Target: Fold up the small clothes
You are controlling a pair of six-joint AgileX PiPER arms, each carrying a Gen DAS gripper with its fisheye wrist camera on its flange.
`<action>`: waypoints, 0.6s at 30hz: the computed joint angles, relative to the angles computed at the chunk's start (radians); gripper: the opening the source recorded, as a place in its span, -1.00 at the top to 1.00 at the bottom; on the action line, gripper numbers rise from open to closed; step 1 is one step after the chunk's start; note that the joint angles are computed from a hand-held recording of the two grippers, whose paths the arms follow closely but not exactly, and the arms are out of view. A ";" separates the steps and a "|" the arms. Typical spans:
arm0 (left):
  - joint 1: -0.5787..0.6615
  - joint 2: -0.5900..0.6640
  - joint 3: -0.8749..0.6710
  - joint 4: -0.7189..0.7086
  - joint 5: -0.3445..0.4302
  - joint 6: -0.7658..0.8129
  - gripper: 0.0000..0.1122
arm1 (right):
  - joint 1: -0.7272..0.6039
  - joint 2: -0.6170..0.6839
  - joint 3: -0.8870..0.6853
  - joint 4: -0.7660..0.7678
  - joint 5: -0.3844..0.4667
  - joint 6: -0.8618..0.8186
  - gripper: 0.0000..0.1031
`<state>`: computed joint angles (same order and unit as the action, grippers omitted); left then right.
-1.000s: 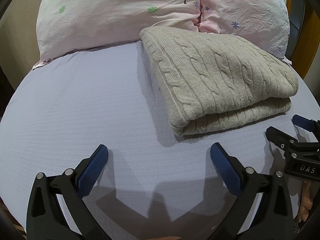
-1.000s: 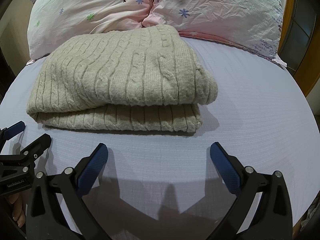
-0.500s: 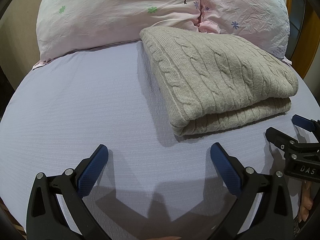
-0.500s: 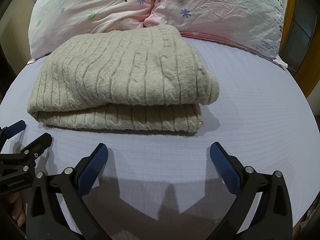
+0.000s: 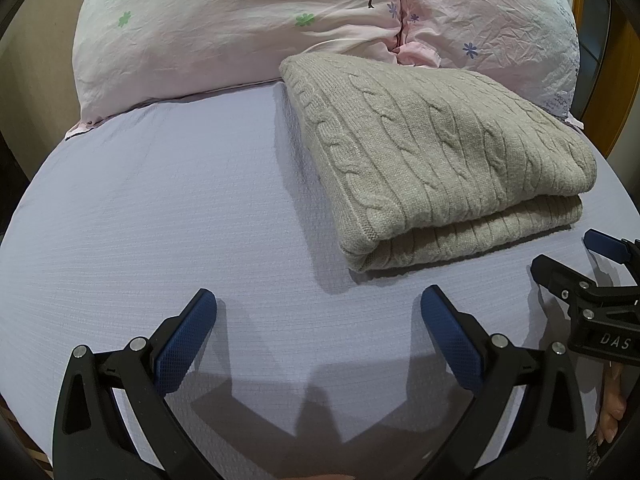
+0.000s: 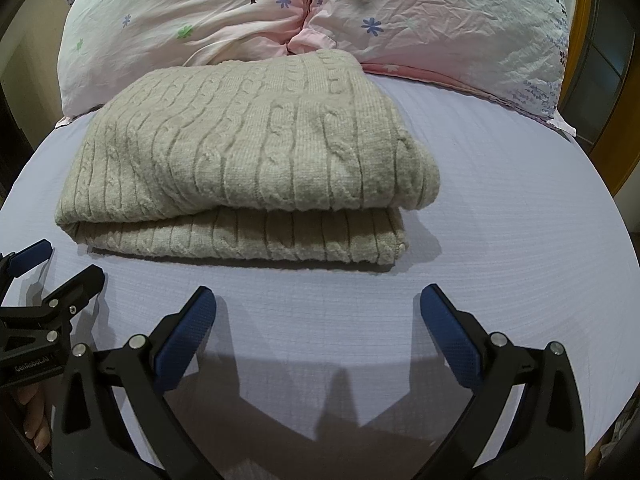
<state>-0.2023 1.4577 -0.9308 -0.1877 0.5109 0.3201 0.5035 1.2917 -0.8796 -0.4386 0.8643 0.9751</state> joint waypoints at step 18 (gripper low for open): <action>-0.002 0.000 -0.003 0.008 -0.003 -0.012 -0.81 | 0.000 0.000 0.000 0.001 0.000 -0.001 -0.96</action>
